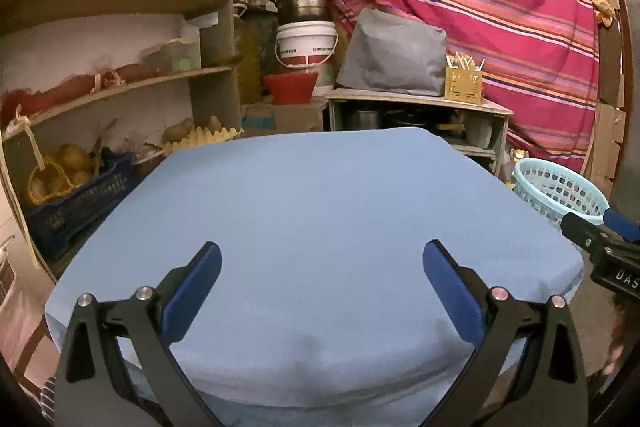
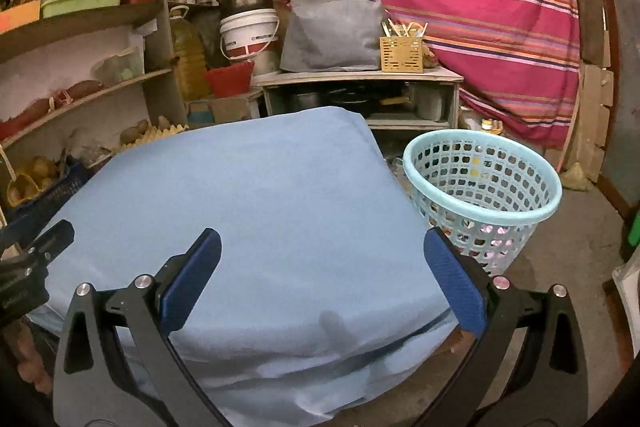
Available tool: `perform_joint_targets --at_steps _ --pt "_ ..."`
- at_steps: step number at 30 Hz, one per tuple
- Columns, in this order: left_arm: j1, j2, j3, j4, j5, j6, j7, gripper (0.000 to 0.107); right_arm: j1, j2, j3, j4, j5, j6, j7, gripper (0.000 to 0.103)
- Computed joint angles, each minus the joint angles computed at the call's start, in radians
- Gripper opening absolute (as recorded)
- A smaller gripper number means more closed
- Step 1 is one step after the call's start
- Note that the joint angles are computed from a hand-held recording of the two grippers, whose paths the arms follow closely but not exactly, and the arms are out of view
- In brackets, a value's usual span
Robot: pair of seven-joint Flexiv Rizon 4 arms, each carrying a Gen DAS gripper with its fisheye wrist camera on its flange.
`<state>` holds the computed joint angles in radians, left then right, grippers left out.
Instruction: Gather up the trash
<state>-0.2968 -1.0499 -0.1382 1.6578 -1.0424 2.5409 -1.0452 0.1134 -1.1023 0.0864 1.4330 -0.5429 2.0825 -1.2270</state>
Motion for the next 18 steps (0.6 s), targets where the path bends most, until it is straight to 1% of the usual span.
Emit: perform_joint_targets --at_steps 3,7,11,14,18 --pt "0.001 0.001 -0.002 0.013 0.001 0.02 -0.03 0.099 0.014 0.01 -0.012 0.022 0.033 0.019 -0.004 0.099" --pt "-0.001 -0.001 -0.003 0.012 -0.001 0.046 -0.034 0.099 0.044 0.02 -0.044 0.035 0.079 0.027 -0.024 0.099" --pt "0.01 0.012 -0.011 0.034 0.026 0.045 -0.067 0.099 0.07 0.027 -0.064 0.043 0.122 0.031 -0.047 0.099" --pt "0.008 0.016 -0.007 0.042 0.03 0.046 -0.08 0.099 0.116 0.036 -0.106 0.057 0.195 0.054 -0.085 0.099" --pt "0.018 0.03 -0.008 0.062 0.048 0.025 -0.11 0.099 0.117 0.041 -0.094 0.066 0.213 0.069 -0.107 0.099"
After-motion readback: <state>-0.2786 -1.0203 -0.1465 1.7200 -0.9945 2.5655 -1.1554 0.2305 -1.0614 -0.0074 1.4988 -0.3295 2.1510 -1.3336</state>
